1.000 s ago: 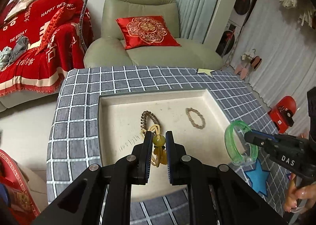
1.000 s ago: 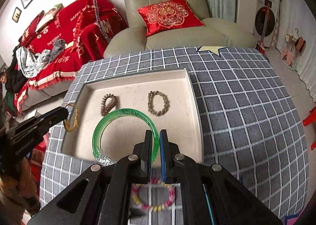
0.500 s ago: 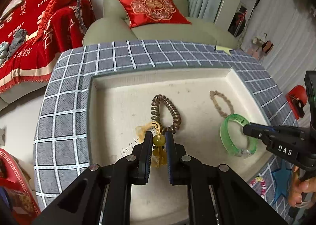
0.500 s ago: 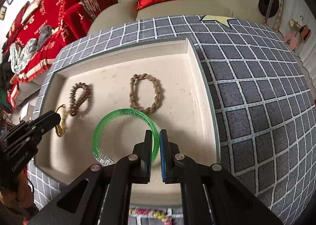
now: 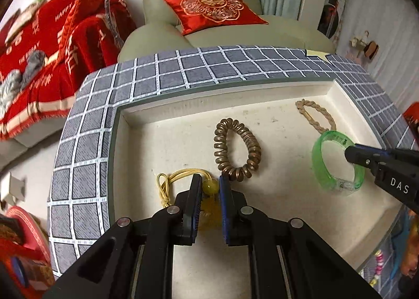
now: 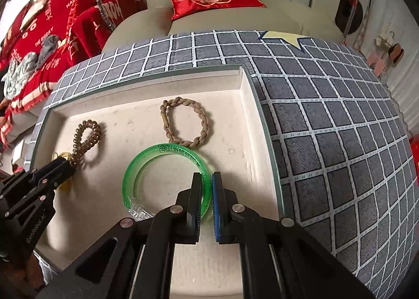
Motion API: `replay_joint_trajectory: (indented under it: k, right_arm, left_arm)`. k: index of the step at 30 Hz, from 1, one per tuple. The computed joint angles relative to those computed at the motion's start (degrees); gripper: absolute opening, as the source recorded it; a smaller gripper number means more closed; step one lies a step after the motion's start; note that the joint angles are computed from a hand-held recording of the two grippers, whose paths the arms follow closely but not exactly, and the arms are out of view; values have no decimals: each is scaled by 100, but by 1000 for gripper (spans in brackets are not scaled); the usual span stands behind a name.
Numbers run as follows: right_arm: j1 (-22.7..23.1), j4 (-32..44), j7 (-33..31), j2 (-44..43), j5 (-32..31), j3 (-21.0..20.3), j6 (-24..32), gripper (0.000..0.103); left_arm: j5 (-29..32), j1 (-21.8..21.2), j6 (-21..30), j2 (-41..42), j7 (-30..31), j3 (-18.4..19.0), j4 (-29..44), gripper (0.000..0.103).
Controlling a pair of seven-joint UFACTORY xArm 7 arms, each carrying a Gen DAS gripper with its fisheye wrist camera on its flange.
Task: Organize jewelry
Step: 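Lower both bracelets into the tray and open both tools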
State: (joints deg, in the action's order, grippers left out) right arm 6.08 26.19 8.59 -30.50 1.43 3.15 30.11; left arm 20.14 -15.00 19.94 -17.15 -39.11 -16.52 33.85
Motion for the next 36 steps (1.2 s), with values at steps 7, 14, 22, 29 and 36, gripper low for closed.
replay_joint_trajectory:
  k: [7, 14, 22, 29, 36]
  right_arm:
    - [64, -26, -16, -61, 91, -55, 18, 9]
    - [149, -64, -90, -399, 273, -133, 73, 33]
    - [208, -191, 14, -1031, 285, -20, 218, 60]
    - [205, -264, 77, -1486, 301, -77, 557, 61]
    - [211, -430, 78, -1861, 311, -69, 827, 61]
  left_arm:
    - [-126, -55, -88, -26, 48, 36, -47, 29]
    - [-484, -183, -195, -98, 274, 139, -133, 29]
    - [-787, -231, -342, -309, 456, 162, -239, 30]
    - [-1123, -333, -424, -517, 672, 263, -345, 30]
    - [-1505, -523, -389, -780, 940, 375, -490, 30]
